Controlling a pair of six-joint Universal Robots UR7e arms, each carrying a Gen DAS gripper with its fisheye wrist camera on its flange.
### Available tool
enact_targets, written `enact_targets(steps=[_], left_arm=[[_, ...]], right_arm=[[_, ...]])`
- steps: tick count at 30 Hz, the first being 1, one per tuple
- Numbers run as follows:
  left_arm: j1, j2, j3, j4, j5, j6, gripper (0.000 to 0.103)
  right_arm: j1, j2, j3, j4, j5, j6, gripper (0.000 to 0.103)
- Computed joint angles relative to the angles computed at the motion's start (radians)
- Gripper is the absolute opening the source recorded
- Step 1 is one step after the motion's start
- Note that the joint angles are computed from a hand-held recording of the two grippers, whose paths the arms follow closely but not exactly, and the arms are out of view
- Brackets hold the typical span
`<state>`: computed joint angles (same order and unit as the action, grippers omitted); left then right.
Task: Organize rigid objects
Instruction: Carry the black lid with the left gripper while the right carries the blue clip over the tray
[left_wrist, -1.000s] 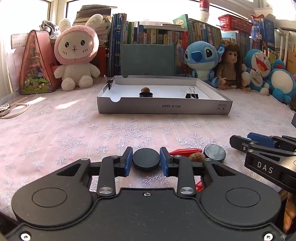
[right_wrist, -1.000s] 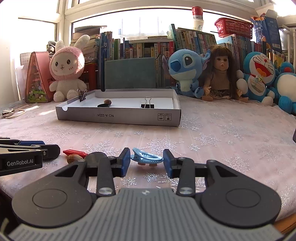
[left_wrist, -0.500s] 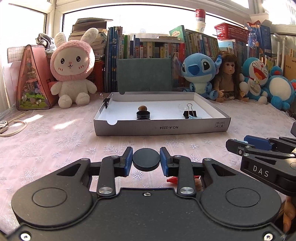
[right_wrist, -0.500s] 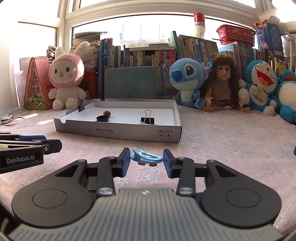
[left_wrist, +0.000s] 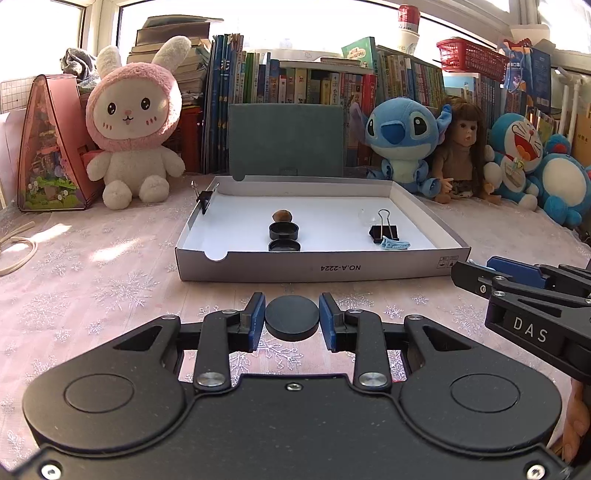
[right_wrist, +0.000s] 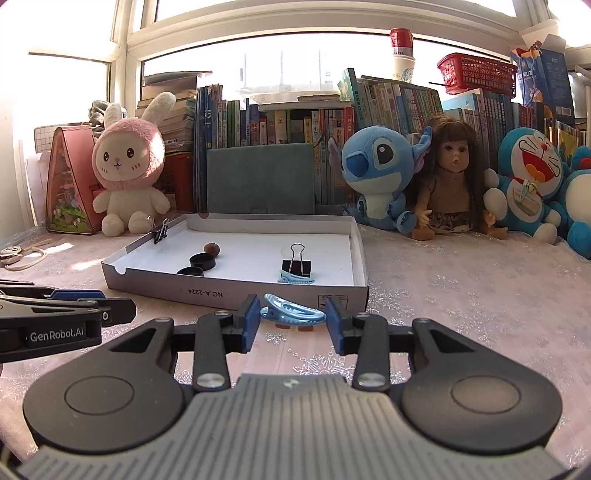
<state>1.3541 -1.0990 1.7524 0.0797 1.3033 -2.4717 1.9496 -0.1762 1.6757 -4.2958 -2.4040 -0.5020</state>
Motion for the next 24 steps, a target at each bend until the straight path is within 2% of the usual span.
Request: enact_targets(steps=[9,15,19,21,24], left_arm=[[-0.019,0.075,-0.162,0.113,-0.006,-0.049,0.03],[-0.039,0.158,-0.319,0.227,-0.009,-0.084,0.03],[-0.05,0.237,-0.457,0.324,-0.021,-0.125,0.03],[-0.049,0.309,-0.582,0.439,-0.013,-0.163,0.03],[-0.056,0.412,-0.749,0.552,-0.046,-0.206,0.03]], right_arm=[[-0.03,-0.059,-0.01,0.084,0.021,0.083,0.044],[-0.049,-0.097,-0.044,0.166,0.03,0.116,0.044],[-0.062,-0.127,-0.076,0.263,0.04,0.156,0.044],[-0.072,-0.141,-0.102,0.33,0.04,0.185,0.044],[-0.09,-0.16,-0.137,0.438,0.05,0.231,0.044]])
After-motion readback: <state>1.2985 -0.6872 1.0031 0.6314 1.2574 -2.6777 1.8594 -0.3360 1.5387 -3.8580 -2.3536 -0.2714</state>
